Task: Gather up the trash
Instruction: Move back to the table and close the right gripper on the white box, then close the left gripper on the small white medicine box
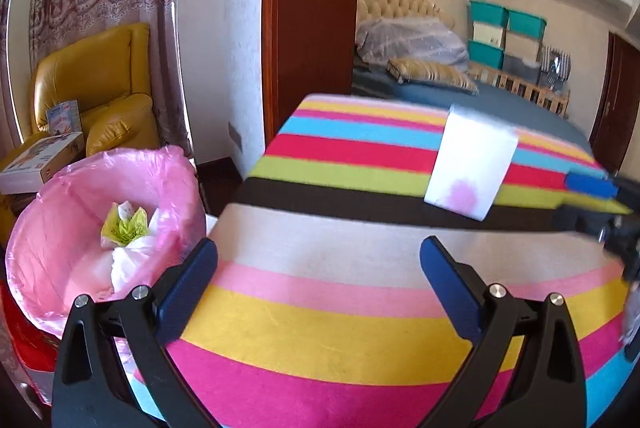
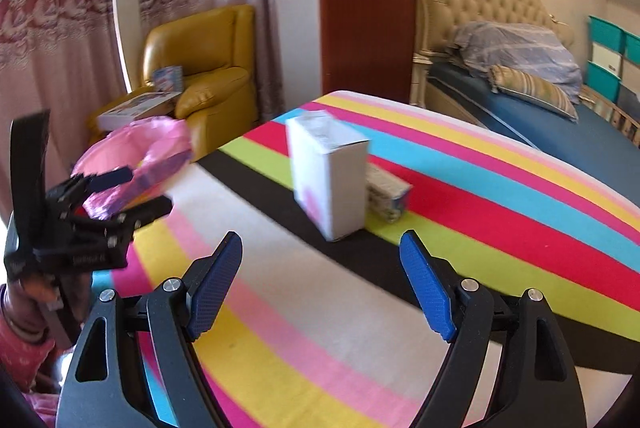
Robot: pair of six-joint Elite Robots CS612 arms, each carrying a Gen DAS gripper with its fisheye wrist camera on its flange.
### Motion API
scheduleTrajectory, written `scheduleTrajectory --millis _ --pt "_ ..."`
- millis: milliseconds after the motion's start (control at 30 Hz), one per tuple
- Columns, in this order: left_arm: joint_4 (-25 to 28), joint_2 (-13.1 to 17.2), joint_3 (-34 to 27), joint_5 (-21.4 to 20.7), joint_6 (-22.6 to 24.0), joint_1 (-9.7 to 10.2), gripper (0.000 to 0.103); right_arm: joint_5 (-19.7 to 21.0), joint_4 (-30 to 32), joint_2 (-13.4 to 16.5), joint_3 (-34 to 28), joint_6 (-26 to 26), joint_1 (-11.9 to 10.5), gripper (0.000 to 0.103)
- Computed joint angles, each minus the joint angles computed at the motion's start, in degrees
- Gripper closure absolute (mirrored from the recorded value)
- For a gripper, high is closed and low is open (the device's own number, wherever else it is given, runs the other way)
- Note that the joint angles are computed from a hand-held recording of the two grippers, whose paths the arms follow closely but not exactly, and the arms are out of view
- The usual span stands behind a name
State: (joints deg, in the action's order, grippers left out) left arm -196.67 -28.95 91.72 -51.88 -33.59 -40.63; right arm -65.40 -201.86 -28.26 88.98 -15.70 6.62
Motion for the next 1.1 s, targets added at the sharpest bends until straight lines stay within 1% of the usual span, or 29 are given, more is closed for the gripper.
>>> scheduleTrajectory --millis 33,167,200,267,367,500,700,733,767,800,833,933,967,1100 --pt "1.0 -0.1 -0.3 -0.8 -0.1 0.23 0.005 -0.3 0.2 0.3 -0.7 0.4 0.0 0.027" --pt "-0.6 0.0 0.1 -5.3 -1.1 1.22 0.005 -1.3 1.8 1.8 -4.0 2.2 0.2 0.026" --pt "-0.6 -0.1 0.2 -5.8 -1.5 1.40 0.005 -1.7 2.5 2.1 -5.0 2.4 0.4 0.026" --pt "-0.4 -0.2 0.3 -5.5 -2.0 1.38 0.005 -2.1 3.2 2.7 -6.6 2.6 0.8 0.026" --pt "0.5 0.0 -0.2 -4.6 -0.9 1.01 0.005 -2.1 4.4 3.1 -8.1 2.7 1.2 0.026" --pt "1.7 0.0 -0.5 -2.9 -0.7 0.61 0.006 -3.5 6.4 3.6 -10.1 1.0 2.2 0.026" --pt "1.6 0.0 -0.4 -3.0 -0.7 0.59 0.006 -4.5 9.0 4.5 -12.4 -1.0 3.3 0.027" --pt "1.5 0.0 -0.4 -3.1 -0.7 0.62 0.006 -4.5 9.4 4.5 -12.6 -1.5 3.5 0.030" --pt "1.3 0.0 -0.3 -3.2 -0.8 0.63 0.006 -4.3 9.5 4.6 -12.6 -2.5 3.6 0.047" --pt "1.1 0.0 -0.3 -3.2 -0.9 0.62 0.006 -4.6 9.4 4.6 -12.5 -3.2 3.7 0.057" --pt "1.0 0.0 -0.2 -3.2 -1.0 0.63 0.006 -4.9 9.4 4.4 -12.1 -4.2 3.8 0.063" --pt "0.8 0.0 -0.2 -3.2 -1.1 0.62 0.006 -3.5 6.3 3.9 -9.9 -4.5 3.4 0.064" --pt "0.9 0.0 -0.2 -3.3 -1.2 0.62 0.006 -2.3 4.9 3.4 -8.5 -4.9 3.0 0.065" --pt "1.4 -0.1 -0.1 -3.0 -1.3 0.50 0.006 -0.3 0.9 1.7 -4.0 -5.2 1.8 0.067"
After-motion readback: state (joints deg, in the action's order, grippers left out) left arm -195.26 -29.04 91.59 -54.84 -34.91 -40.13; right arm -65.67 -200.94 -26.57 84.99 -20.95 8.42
